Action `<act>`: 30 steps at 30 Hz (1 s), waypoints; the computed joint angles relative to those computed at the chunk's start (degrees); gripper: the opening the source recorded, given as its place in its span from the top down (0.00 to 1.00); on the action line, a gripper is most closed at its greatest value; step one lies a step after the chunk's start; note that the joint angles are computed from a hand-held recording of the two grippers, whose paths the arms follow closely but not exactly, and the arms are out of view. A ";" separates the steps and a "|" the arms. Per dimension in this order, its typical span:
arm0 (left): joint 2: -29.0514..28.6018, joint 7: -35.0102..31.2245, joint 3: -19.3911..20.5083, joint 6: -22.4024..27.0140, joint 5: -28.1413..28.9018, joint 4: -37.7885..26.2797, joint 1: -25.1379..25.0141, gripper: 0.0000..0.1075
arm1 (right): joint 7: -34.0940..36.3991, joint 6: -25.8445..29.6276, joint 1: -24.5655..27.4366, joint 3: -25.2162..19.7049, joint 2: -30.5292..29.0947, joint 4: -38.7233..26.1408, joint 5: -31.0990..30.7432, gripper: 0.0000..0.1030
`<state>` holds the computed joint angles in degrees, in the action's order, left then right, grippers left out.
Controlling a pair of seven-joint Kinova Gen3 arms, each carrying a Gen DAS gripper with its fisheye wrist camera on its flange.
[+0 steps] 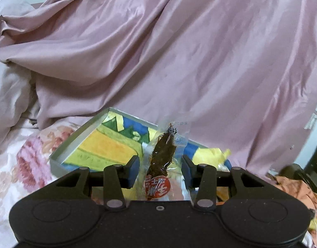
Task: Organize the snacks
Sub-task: 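Lift the meat stick and orange toward the grey tray with both tools, then lower the meat stick and orange into the tray and open both tools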
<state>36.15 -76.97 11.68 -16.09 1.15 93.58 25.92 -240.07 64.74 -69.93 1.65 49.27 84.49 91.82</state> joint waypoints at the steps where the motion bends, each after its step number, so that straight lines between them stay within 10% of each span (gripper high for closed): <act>1: 0.65 -0.50 -1.71 0.61 1.19 -1.41 1.53 0.57 | 0.16 0.46 0.00 0.31 0.47 -0.48 0.11 0.67; 15: 8.16 -4.81 -15.33 6.78 12.49 -13.78 12.38 0.57 | 0.50 -1.84 2.15 2.80 3.93 -4.08 1.19 0.67; 30: 10.11 -2.83 -19.15 12.42 12.12 -17.35 14.85 0.54 | -0.35 -2.54 2.60 2.19 2.89 -2.67 1.82 0.65</act>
<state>46.26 -79.81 -7.47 -3.67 13.27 76.23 40.78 -240.42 62.20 -67.33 3.83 52.17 81.82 93.64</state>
